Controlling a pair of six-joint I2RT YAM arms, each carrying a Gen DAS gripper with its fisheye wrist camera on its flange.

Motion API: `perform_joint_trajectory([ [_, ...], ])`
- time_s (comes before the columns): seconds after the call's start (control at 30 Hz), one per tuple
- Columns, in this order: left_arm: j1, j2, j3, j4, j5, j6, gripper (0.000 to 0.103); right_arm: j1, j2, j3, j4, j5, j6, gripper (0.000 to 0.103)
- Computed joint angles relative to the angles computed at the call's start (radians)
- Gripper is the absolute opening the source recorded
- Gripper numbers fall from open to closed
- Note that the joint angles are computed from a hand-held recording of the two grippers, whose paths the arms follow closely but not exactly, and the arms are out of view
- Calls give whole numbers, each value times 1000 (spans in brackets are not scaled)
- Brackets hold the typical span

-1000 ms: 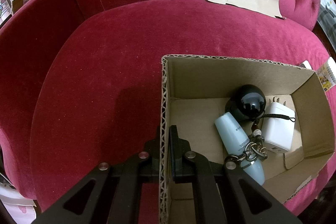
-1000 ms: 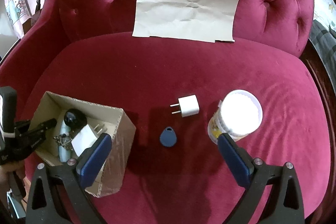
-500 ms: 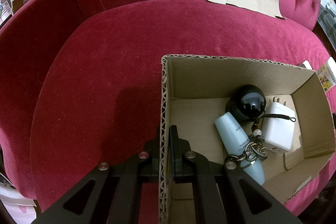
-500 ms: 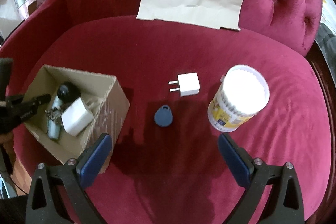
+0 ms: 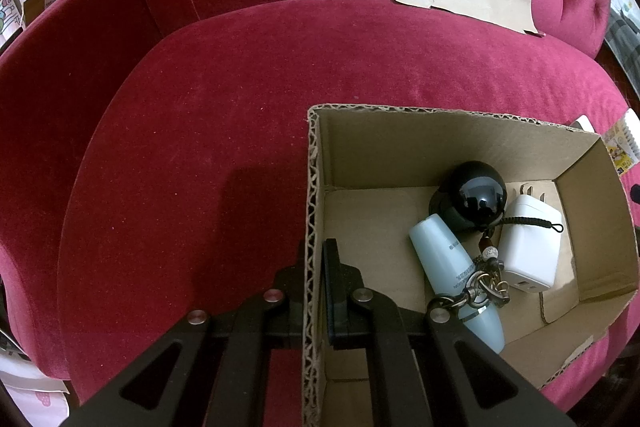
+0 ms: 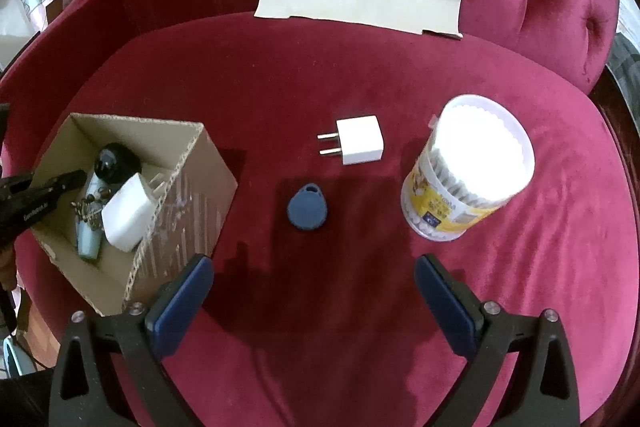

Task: Organize rigid objects
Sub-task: 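Move the right gripper back over the blue key fob, then close the right gripper on the blue key fob and lift it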

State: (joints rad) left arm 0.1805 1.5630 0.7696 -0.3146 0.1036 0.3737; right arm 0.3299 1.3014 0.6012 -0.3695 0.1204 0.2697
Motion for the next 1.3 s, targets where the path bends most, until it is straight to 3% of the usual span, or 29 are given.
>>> perform_joint_trajectory([
  [0.1, 0, 0, 0, 0, 0, 0, 5, 8, 13, 10, 6, 6, 1, 101],
  [0.27, -1, -1, -2, 2, -1, 2, 5, 18, 62, 33, 23, 19, -1, 82],
  [0.67, -2, 0, -1, 0, 2, 6, 5, -14, 172, 88, 69, -18, -5, 58],
  [0.97, -5, 3, 3, -2, -2, 10, 4, -15, 252, 118, 90, -10, -17, 45],
  [1.3, -6, 4, 4, -1, -3, 9, 4, -18, 300, 138, 93, 7, -10, 40],
])
